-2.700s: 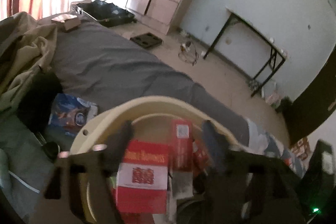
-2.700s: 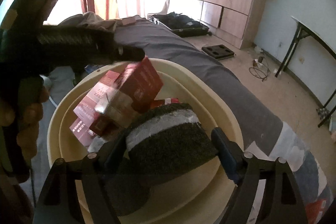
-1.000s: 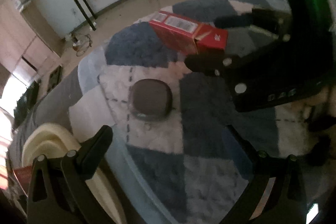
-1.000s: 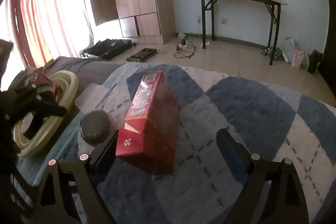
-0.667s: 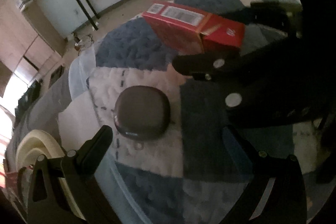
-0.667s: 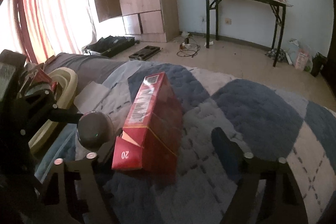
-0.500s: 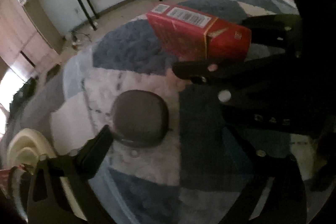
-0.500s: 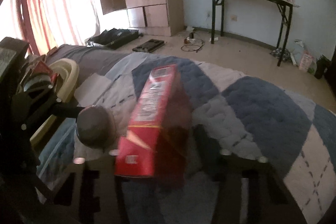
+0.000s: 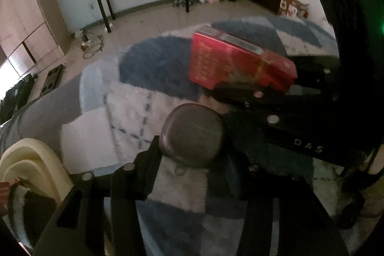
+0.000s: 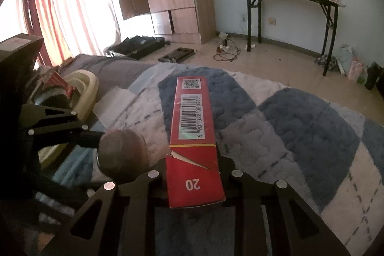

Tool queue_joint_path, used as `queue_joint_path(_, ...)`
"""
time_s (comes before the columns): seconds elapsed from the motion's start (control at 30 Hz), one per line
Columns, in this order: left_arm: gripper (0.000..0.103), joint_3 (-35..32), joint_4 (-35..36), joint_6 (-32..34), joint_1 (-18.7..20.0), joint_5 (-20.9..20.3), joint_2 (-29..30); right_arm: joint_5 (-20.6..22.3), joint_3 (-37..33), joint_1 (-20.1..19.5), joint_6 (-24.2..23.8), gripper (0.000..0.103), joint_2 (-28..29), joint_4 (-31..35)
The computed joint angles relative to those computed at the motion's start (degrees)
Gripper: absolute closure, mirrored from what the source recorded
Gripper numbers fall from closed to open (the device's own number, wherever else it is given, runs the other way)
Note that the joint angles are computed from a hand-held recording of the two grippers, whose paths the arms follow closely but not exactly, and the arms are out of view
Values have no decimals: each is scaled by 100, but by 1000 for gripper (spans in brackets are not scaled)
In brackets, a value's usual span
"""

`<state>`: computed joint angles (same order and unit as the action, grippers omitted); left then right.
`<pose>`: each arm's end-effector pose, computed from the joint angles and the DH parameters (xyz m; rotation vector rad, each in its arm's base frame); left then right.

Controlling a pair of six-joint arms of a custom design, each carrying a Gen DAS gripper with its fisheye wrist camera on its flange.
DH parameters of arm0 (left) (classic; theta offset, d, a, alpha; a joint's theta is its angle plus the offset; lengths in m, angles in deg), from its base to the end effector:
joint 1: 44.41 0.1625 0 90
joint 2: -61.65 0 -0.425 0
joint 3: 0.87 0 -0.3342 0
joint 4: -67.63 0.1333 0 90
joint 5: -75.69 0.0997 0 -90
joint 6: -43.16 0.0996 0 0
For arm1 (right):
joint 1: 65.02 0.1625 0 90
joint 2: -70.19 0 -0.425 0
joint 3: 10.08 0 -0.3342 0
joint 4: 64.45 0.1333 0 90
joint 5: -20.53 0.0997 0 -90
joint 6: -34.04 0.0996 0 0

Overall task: Organize rigid objects
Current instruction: 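Grasp the grey puck with the left tool while the right tool grasps the tall red barcode box, then lower the grey puck into the basin with the left tool while the right tool releases the barcode box there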

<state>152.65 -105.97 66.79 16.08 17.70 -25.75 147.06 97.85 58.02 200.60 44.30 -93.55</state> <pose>0.0265 -0.3310 0.2309 1.0471 2.3468 -0.4319 0.2787 -0.2927 -0.1069 0.7213 -2.3700 0.9516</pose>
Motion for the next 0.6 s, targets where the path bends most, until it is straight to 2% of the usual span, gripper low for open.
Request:
queue_joint_path(0.1,53,-172,613,30,65,-193,-512,-79,268,64,-7,81,-132,-339)
queue_joint_path(0.27,53,-409,1003,84,218,-539,-1175,-95,407,122,-79,81,-161,-556)
queue_joint_path(0.37,53,-502,1270,107,219,-588,-1695,-128,404,166,-33,81,-155,-515)
queue_joint_path(0.5,53,-611,1605,81,196,-542,-2433,-123,286,421,-114,81,-127,-402)
queue_joint_path(0.6,53,-857,1998,160,375,-463,-2956,-258,97,638,-103,81,-21,-226)
